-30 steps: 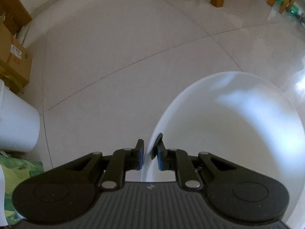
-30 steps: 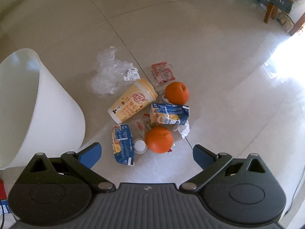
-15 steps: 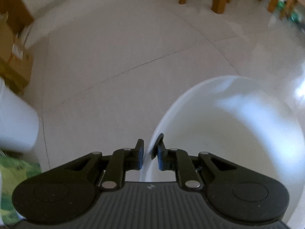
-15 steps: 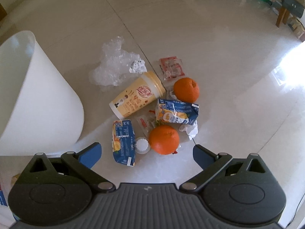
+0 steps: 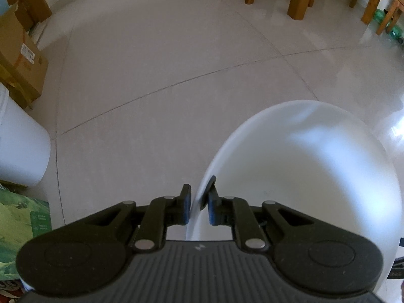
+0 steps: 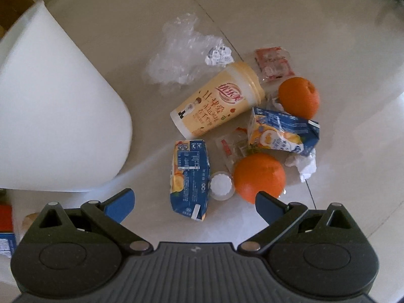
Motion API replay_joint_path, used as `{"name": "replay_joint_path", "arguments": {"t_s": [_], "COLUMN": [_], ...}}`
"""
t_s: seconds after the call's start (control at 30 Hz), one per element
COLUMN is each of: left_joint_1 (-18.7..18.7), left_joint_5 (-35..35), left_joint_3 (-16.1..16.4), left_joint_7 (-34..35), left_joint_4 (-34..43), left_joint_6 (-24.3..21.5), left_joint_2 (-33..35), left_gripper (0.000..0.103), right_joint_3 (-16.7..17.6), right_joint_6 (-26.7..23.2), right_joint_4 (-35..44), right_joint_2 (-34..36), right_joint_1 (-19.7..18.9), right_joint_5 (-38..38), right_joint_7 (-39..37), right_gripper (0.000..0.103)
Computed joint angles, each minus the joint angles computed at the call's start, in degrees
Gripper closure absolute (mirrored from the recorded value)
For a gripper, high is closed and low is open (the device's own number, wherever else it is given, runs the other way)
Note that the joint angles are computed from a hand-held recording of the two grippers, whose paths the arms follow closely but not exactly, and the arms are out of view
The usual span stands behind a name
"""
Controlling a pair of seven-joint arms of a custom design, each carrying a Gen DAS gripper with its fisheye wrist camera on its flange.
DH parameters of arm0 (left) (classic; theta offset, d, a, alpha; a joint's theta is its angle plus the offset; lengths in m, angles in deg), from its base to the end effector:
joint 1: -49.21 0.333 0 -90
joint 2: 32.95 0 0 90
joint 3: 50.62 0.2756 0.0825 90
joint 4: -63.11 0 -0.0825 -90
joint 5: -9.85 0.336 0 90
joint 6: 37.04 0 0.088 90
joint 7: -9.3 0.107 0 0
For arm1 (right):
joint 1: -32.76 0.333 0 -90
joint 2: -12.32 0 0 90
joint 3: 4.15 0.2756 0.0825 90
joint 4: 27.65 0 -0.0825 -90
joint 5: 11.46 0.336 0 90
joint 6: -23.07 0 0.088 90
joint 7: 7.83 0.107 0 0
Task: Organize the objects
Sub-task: 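Reach the right gripper down to the blue juice carton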
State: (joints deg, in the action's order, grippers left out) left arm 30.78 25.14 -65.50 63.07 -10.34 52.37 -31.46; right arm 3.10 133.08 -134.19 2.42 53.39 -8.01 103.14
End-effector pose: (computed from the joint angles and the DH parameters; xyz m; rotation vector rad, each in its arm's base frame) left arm 0.4376 -0.2506 0.6956 -2.0868 1.9092 -0.2886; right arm 0.4272 0.2358 0.5773 -2.1654 1.9448 -0.0687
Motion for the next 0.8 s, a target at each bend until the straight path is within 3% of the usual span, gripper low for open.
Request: {"name": "replay_joint_path", "arguments": {"t_s": [0.23,0.57,0.8], "left_joint_1": [0.42,1.23,1.39], "left_joint_5": [-0.97,-2.09,-1.97], "left_joint_3": [0.44,0.91,0.79], "left_joint_7": [-0.05,0.34,0.74], "left_joint_4": [1.56,0.79,0.55], "left_joint_6": [-0.93,-0.37,-0.31], "left_joint_2": [1.03,0.56,0.61], "left_gripper": [0.092,0.091,0.091], "right_joint_3": [1.30,1.54,0.92], "right_joint_6": [7.08,9.39,7.78], "right_joint_4": [-2.33,-3.69,-2.67], "right_joint_2": [2.98,9.80,12.31], "right_joint_1": [1.46,3.64,3.95], "right_joint_5": [-3.62,-7.89,-8.12], "right_joint_7": [-4.15,-6.74,-5.53], "right_gripper": [0.004,0.015,0.035]}}
